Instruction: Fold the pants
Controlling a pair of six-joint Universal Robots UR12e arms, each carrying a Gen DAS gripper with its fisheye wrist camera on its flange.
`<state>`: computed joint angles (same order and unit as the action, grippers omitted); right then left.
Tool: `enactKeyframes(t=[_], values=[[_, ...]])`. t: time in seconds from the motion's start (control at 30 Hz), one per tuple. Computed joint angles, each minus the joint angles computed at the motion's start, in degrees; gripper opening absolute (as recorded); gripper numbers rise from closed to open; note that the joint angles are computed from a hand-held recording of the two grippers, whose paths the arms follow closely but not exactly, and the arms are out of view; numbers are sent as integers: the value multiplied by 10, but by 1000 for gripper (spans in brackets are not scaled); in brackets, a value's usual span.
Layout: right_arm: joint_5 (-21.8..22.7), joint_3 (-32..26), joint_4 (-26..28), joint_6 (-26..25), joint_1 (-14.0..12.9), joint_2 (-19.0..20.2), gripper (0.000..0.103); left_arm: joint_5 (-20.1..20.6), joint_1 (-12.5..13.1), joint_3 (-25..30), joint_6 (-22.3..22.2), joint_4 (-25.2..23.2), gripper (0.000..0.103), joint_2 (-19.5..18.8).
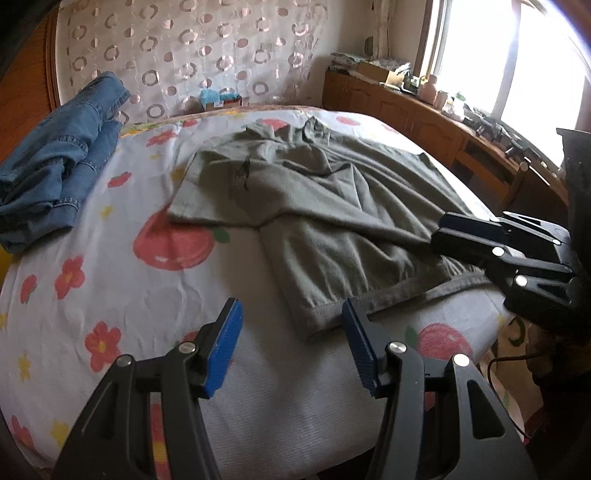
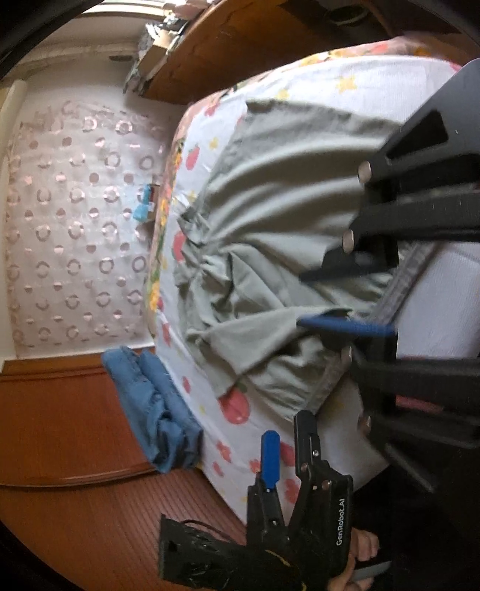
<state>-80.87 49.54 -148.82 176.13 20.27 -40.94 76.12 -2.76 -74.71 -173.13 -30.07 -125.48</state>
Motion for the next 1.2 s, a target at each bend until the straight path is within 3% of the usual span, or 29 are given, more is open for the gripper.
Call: enactKeyframes(t=[0.27,0.3,0.33,0.4,0.73,1.2], values=[[14,-38,64,-8,0,23,28,-7,1,-2,-1,0,55,0],[17,-41,67,-6,-1,25,20,-7,1,-2,-2,0,55,0],[28,-43,71,-5,-2,25,0,-7,1,-1,-3,0,55,0],[40,-43,73,-9,-3,25,0,-7,1,-4,-3,7,55,2],[10,11,-45,11,-7,-10,0,-21,3,-8,-10,46,55,10],[-29,110,-101,34,-26,-69,0,-36,-12,41,8,23,55,-9]])
